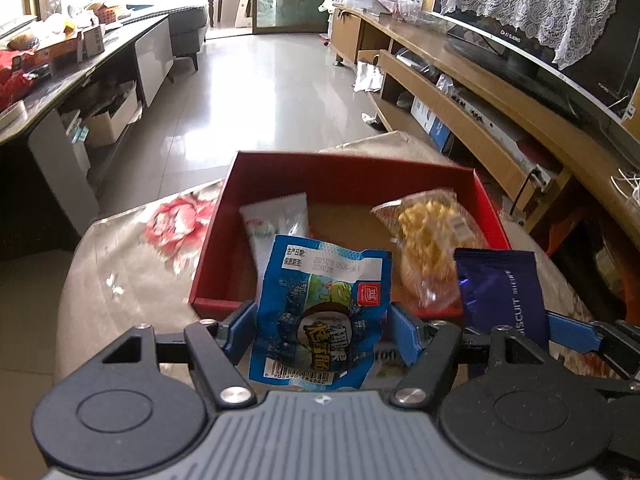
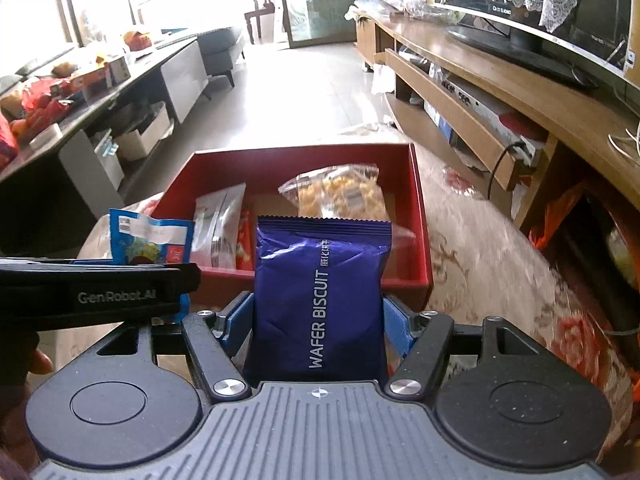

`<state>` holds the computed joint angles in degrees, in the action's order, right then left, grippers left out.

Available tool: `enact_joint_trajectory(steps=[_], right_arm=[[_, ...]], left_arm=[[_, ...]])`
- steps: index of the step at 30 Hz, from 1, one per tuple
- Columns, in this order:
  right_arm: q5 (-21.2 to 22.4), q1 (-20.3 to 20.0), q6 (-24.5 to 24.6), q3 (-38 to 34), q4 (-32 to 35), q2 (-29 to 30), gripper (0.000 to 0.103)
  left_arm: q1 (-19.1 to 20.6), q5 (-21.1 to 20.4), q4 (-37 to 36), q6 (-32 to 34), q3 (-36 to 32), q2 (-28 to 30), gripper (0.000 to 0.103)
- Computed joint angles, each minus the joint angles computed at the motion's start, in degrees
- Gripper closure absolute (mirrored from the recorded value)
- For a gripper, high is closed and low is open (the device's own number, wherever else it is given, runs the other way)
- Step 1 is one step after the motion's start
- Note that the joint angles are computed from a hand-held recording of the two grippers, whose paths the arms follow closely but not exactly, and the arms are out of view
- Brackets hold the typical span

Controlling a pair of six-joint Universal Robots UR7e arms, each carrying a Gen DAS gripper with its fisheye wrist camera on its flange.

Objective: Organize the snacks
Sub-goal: 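Carry the blue packet in the left tool while the right tool carries the wafer packet over the box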

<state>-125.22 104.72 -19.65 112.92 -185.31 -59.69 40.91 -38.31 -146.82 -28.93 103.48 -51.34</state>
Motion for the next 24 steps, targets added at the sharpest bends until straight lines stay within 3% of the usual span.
enact_joint_trajectory(steps=[11,17,24], right_arm=[[0.67,-1.03,-1.46,-6.9,2.37,3.17,0.03],[1.77,-1.75,-1.45,-10.57,4.79,5.25,0.03],[0.82,-1.99,-1.88,-13.63,5.79,7.58,0.03]], left_arm=[[2.17,2.05,-0.83,4.12,-7.82,5.1,0.032],[3.1,1.17,-1.18,6.48,-11.56,7.88,0.032],[4.79,1.31,0.8,5.63,-15.18,10.19,0.032]])
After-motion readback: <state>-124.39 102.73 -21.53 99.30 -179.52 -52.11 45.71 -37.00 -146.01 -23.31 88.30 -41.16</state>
